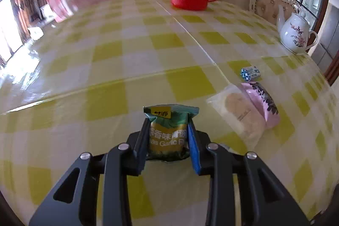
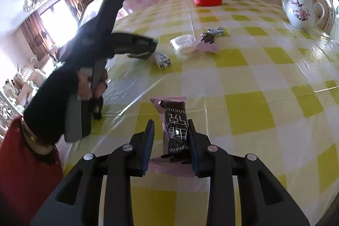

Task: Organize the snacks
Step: 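Grasp the green garlic snack bag with the left tool while the right tool holds the chocolate bar, then carry the chocolate bar and garlic snack bag with both tools toward the purple box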

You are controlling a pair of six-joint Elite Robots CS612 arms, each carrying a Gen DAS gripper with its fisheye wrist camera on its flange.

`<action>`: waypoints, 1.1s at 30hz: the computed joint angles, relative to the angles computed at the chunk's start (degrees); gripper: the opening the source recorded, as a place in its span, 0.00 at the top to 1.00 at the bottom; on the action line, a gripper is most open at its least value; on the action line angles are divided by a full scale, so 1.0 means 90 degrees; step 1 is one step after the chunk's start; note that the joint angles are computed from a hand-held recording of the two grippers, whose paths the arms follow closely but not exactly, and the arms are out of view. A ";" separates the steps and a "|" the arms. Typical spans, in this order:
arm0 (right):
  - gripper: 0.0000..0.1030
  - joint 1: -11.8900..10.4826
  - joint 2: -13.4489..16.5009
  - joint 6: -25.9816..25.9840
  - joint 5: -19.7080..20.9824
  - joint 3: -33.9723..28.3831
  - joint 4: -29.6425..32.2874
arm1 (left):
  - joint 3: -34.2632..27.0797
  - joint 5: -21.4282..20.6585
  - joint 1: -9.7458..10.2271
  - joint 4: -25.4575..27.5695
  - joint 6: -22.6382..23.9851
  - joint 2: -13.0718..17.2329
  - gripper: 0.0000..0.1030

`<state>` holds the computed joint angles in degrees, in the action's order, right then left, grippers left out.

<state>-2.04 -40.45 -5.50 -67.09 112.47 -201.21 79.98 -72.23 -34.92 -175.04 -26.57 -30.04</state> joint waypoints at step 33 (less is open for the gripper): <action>0.71 -0.0153 -0.0216 0.1182 0.0157 0.1815 -0.2219 | 0.3899 0.1025 -0.1543 -0.2307 -0.0771 -0.1529 0.67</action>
<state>-3.42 -42.40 5.13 -65.67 128.80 -221.18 115.07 -63.01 -48.81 -195.80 -33.51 -43.80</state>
